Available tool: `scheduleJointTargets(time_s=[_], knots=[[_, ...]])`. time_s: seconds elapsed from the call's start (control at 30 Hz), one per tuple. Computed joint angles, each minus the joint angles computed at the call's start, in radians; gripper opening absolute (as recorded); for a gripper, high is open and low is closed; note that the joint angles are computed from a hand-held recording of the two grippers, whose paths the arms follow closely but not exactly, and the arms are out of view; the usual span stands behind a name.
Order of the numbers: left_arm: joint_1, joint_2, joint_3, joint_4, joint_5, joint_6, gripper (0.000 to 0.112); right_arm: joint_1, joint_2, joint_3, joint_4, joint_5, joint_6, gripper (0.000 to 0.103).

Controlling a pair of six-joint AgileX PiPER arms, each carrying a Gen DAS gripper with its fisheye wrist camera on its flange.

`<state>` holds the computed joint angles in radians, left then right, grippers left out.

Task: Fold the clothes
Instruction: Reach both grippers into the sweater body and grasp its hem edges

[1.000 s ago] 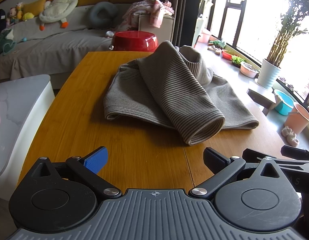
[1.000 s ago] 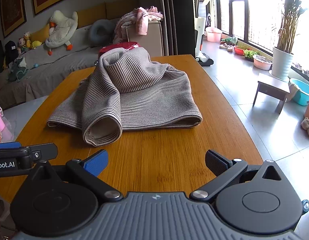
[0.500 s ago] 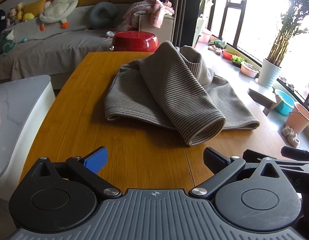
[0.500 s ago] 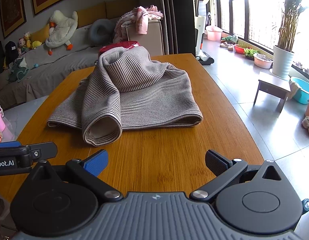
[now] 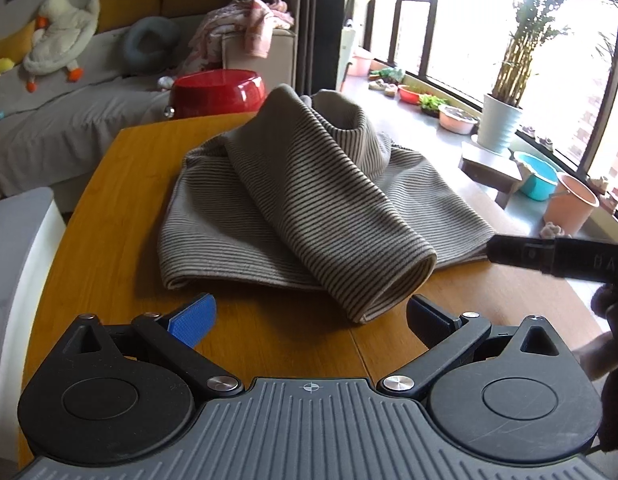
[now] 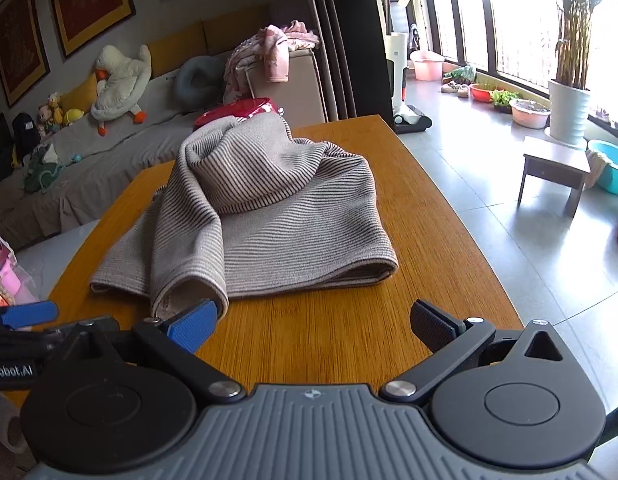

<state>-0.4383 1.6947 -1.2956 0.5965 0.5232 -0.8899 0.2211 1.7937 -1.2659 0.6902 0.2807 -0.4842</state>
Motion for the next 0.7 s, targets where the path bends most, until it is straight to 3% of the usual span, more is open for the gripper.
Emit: scheduleJointTargets(time_s=[0.13,0.33,0.5,0.6,0.7], knots=[[0.075,0.104,-0.111,-0.130,-0.042,0.153,0.103,-0.070,0.121,-0.163,0.192,0.114,-0.101,0.103],[0.190,0.225,-0.256,-0.373,-0.063,0.380,0.103,-0.042,0.302,-0.416,-0.022,0.169,0.080,0.103],[0.255,0.326,-0.377,-0.600,-0.018,0.583,0.103,-0.037,0.433,-0.601,0.101,0.231,-0.042,0.103],[0.264,0.327,-0.346,-0.649,-0.061,0.634,0.103,-0.049,0.552,-0.797,0.082,0.376,0.071,0.103],[0.261,0.308,-0.291,-0.655,-0.119,0.654,0.103,-0.045,0.579,-0.837,0.080,0.389,0.080,0.103]])
